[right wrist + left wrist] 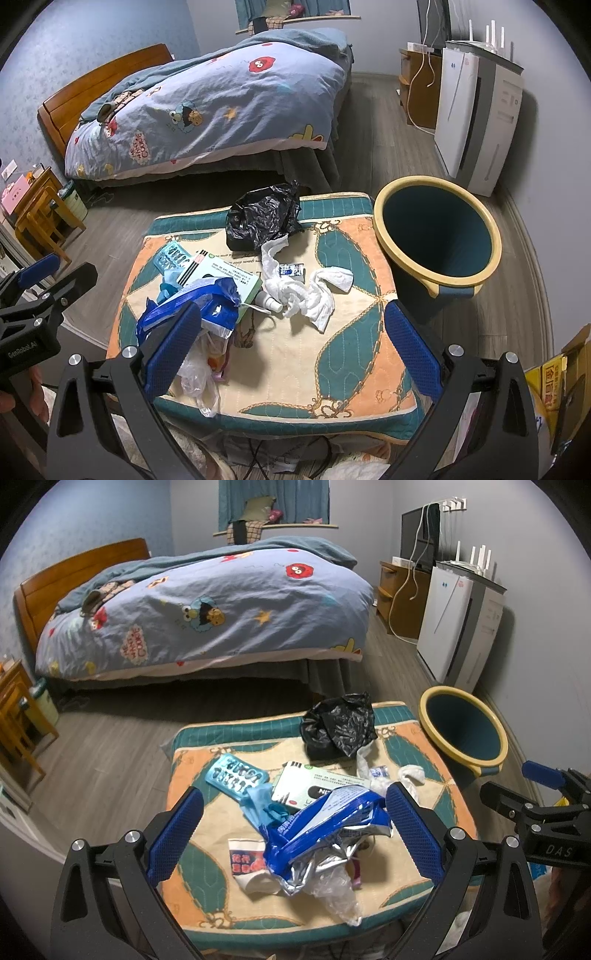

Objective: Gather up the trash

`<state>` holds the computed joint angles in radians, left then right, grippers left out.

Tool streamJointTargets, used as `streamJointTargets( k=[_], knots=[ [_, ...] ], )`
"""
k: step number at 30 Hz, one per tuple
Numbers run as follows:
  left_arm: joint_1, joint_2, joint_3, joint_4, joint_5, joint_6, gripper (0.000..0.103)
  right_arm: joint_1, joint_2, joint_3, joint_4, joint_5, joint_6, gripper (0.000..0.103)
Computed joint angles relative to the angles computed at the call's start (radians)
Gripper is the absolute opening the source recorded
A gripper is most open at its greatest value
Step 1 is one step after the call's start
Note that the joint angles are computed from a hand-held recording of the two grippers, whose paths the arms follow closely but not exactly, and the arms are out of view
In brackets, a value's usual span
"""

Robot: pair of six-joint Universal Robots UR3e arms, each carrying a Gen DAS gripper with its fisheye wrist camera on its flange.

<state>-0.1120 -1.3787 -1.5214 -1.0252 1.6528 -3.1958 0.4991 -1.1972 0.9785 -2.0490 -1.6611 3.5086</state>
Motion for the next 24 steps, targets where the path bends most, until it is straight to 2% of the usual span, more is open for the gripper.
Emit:
streamJointTargets(
  k=[24],
  knots=[
    [0.002, -0.003, 0.005, -0.004, -0.002, -0.003, 0.098, -0.004, -0.001, 0.005, -0.001, 0.006, 0.0, 0.097]
  ],
)
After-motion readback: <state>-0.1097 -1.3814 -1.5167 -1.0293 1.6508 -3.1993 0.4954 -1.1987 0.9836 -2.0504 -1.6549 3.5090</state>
